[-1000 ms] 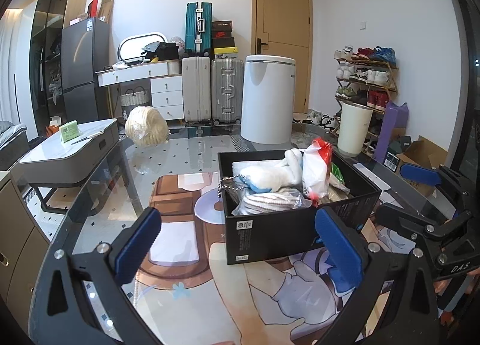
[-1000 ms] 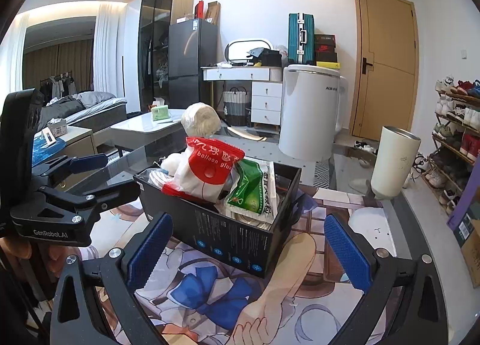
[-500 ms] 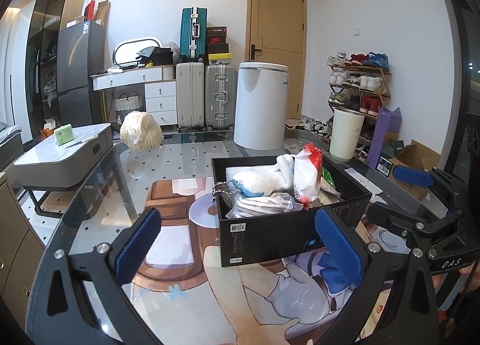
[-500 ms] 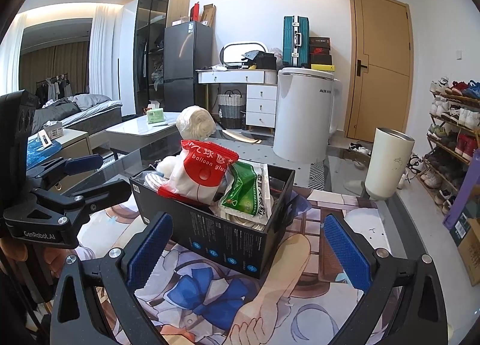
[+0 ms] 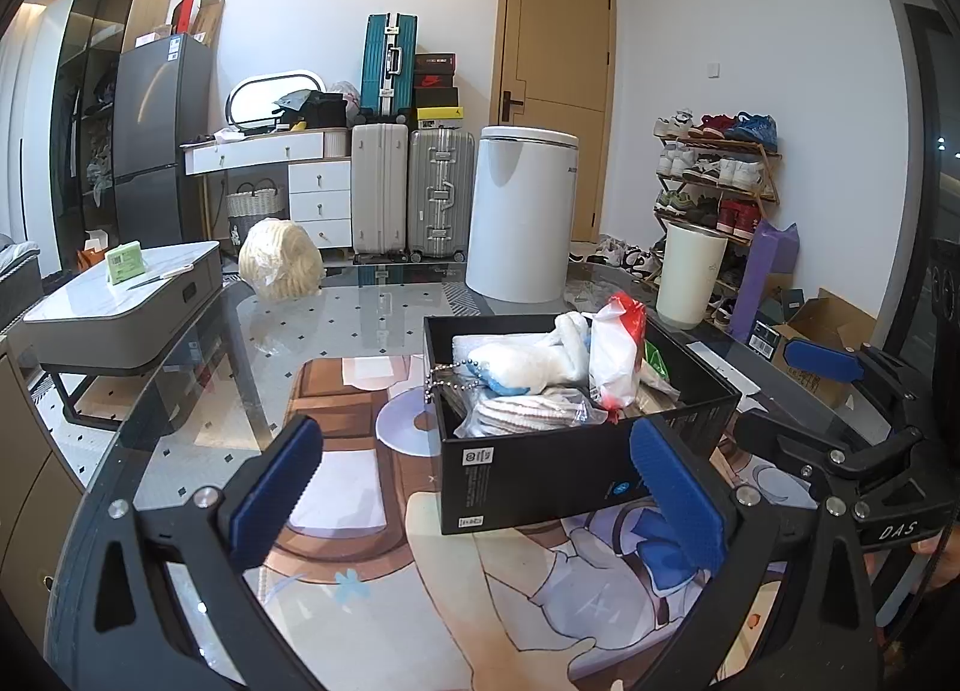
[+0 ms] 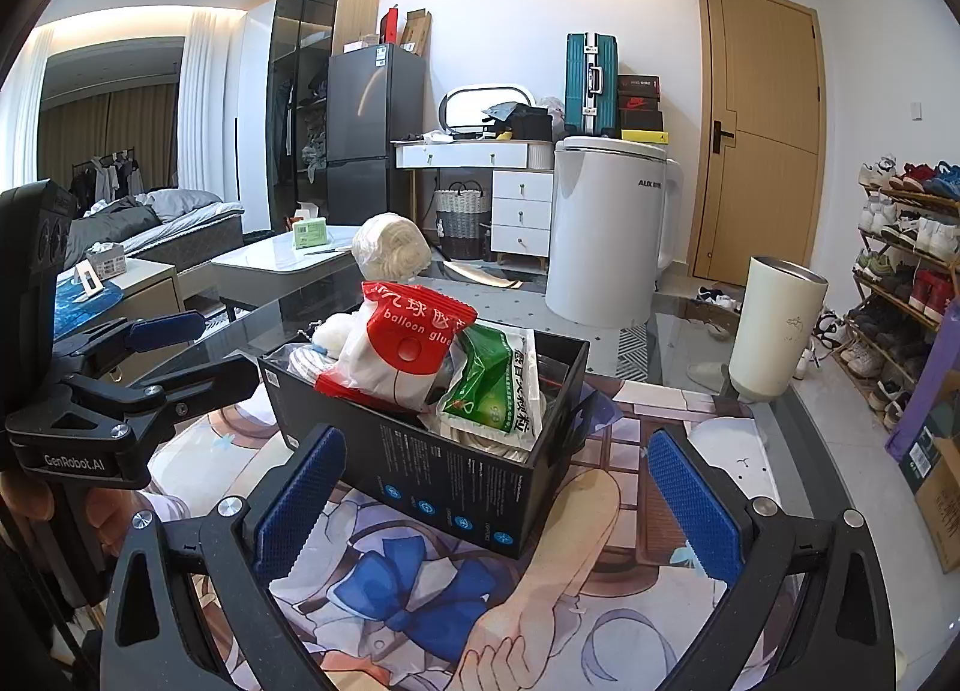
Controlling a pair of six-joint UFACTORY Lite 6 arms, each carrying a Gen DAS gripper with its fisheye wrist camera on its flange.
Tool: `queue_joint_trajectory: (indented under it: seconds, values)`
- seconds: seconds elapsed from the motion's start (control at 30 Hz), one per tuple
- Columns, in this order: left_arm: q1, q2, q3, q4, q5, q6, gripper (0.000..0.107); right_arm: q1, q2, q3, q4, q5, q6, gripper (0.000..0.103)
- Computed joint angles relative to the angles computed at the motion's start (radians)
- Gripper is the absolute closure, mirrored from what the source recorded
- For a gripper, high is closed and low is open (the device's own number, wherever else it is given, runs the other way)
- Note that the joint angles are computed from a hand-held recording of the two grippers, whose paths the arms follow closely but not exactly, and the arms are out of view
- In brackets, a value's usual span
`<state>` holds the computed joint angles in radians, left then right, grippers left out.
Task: Organize soft objects
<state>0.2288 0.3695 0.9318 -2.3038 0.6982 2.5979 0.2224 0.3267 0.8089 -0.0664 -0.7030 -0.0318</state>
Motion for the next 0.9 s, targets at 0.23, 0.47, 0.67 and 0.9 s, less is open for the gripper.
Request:
queue_joint_trajectory:
  seconds: [0.23, 0.47, 0.67, 0.9]
  values:
    - [0.005, 0.003, 0.002, 0.001, 0.005, 0.001, 0.004, 0.001, 0.001, 0.001, 0.004, 0.0, -0.003, 0.001]
    - [0.008, 0.005, 0.001, 0.005, 0.011, 0.0, 0.004, -0.003, 0.005, 0.006, -0.005, 0.003, 0.003, 0.001]
    - [0.01, 0.003, -0.003, 0.006, 0.016, 0.004, 0.004, -0.003, 0.005, 0.006, -0.001, 0.003, 0.0, 0.001]
    - [0.005, -0.006, -0.013, -0.01, 0.015, 0.023, 0.004, -0.005, 0.008, 0.008, -0.006, 0.001, 0.003, 0.001]
